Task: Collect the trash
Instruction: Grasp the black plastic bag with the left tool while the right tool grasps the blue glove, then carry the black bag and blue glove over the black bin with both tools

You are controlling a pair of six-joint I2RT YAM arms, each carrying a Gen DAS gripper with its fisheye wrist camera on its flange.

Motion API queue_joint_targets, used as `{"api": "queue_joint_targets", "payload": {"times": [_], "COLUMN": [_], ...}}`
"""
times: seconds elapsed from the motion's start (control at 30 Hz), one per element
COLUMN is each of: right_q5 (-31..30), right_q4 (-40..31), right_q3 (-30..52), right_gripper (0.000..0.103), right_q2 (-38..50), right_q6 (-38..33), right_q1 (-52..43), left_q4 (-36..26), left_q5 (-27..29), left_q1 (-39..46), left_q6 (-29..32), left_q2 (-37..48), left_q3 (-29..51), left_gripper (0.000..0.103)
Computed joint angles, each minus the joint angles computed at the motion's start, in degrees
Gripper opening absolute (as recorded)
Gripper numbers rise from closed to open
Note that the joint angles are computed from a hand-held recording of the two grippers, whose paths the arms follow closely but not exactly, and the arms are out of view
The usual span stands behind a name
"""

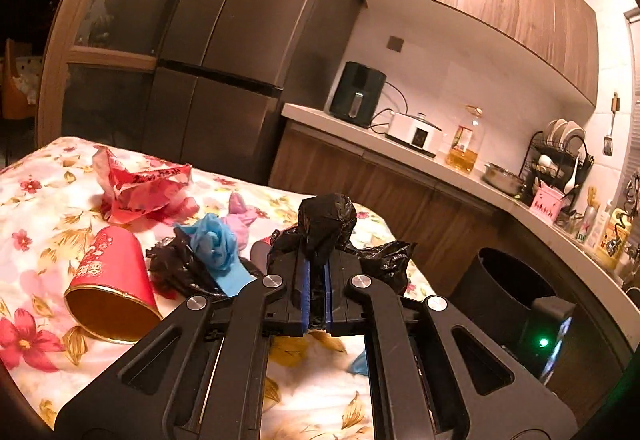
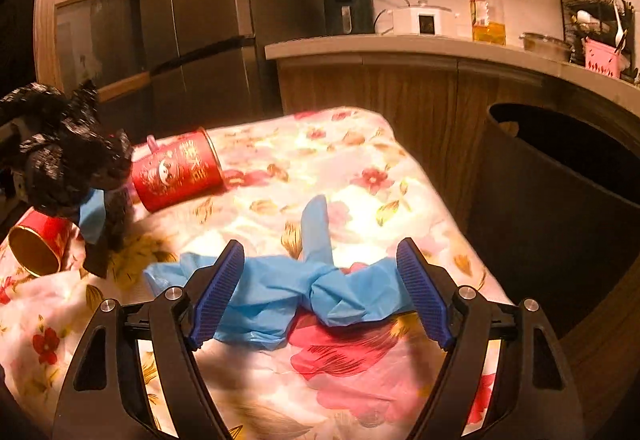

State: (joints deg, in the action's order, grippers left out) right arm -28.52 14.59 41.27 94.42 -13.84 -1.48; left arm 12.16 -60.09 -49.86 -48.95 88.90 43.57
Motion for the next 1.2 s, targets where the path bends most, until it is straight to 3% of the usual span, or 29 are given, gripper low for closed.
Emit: {"api": "queue_joint_targets", "payload": {"times": [0.1,0.33,0.53,0.73,1.2], "right_q5": [0.2,0.9,0.4,-2.2,-10.3], "right_q4": [-1.4,-5.8,-7.2,-8.3,-8.7], "right_q3": [1.0,3.8,4.1,4.5,3.0], "right_gripper": [0.069,0.037,0.022,0.015,0.013], "right_q2": [1.1,3.9,4.1,2.8,-7.2], "right_q6": [-0.2,-1.6,-2.5,-1.9,0.6], "right_q1": [0.2,1.2,1.3,0.1,-8.1], "left_q4": [-0.2,-0.5,-0.5,-1.1,-1.3], "left_q5": [-0.3,-1.0,-0.9,-1.3,-1.1], "left_q1": [-0.2,-0.7,-0.6,-0.9,-2.1], "left_q6": [0.0,0.4,0.5,0.7,5.5], "left_q2": [-0.1,-0.2,-0.2,-0.4,2.0], "left_q3": [0.1,0.3,0.3,0.6,5.5], "left_gripper": [0.004,0.004,0.004,0.004,0.004]}}
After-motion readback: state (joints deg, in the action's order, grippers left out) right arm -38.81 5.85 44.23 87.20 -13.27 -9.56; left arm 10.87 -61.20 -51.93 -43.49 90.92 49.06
